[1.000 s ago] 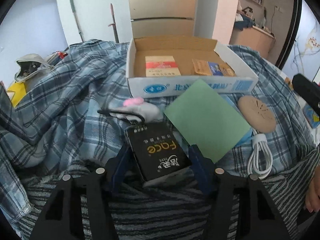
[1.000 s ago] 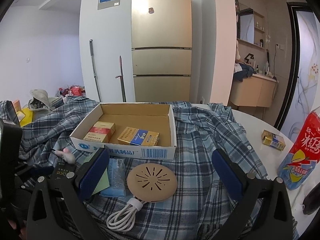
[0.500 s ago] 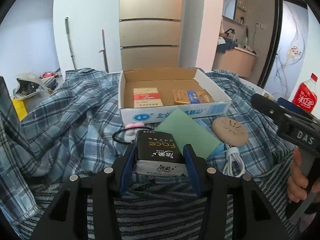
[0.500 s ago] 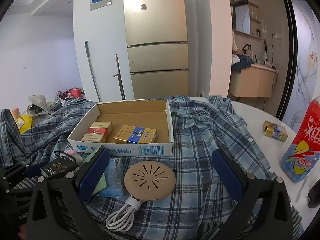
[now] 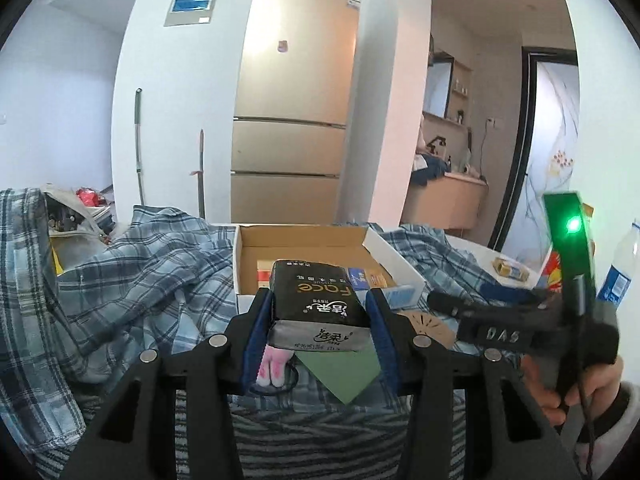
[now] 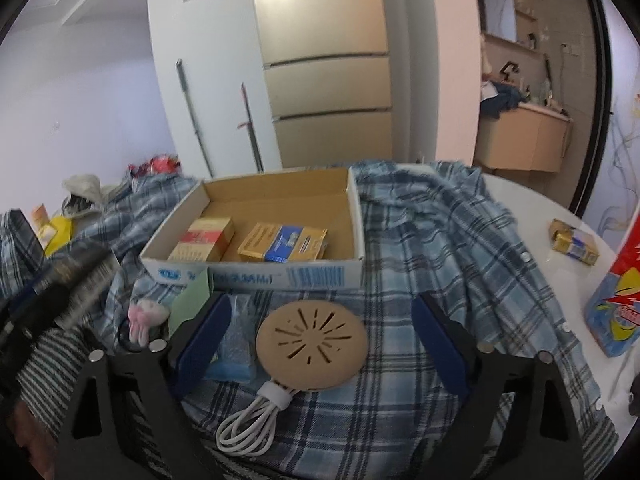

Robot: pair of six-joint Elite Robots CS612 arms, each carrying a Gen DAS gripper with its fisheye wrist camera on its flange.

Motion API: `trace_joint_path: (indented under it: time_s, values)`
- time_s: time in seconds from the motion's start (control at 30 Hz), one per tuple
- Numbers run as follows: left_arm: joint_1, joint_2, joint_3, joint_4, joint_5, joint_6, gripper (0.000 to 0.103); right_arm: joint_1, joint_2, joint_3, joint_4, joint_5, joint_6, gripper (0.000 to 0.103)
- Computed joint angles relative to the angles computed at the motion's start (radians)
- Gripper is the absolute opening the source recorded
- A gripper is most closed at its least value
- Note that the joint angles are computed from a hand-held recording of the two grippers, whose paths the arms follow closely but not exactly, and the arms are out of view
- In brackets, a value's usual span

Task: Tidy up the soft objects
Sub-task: 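Lift the Face box with the left tool while the right tool grasps the beige disc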

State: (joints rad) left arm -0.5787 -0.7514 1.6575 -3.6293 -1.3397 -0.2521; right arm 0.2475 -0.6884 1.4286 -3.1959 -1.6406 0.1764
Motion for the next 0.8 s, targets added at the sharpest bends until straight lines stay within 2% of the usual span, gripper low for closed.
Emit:
trace_joint_path:
  time_s: [0.23, 0.4, 0.57, 0.67, 0.73, 0.8]
  values:
    - [-0.004, -0.006, -0.005, 0.064, 0.031, 0.001, 0.050, 0.003, 0.016, -0.055, 0.193, 0.008, -0.017, 0.089]
    - [-0.003, -0.004, -0.011, 0.094, 0.023, -0.001, 0.050, 0.011, 0.029, -0.095, 0.313, -0.035, -0.021, 0.089]
    - [0.000, -0.003, -0.014, 0.106, 0.003, -0.002, 0.050, 0.018, 0.038, -0.118, 0.375, -0.061, -0.041, 0.089]
    - [0.002, -0.004, -0.014, 0.109, -0.002, -0.007, 0.050, 0.013, 0.038, -0.119, 0.385, -0.038, -0.036, 0.088]
    - [0.002, -0.004, -0.012, 0.101, 0.000, -0.009, 0.050, 0.007, 0.034, -0.111, 0.375, -0.008, -0.027, 0.081]
    - [0.001, -0.004, -0.010, 0.092, 0.002, -0.008, 0.050, 0.005, 0.030, -0.104, 0.363, 0.001, -0.021, 0.081]
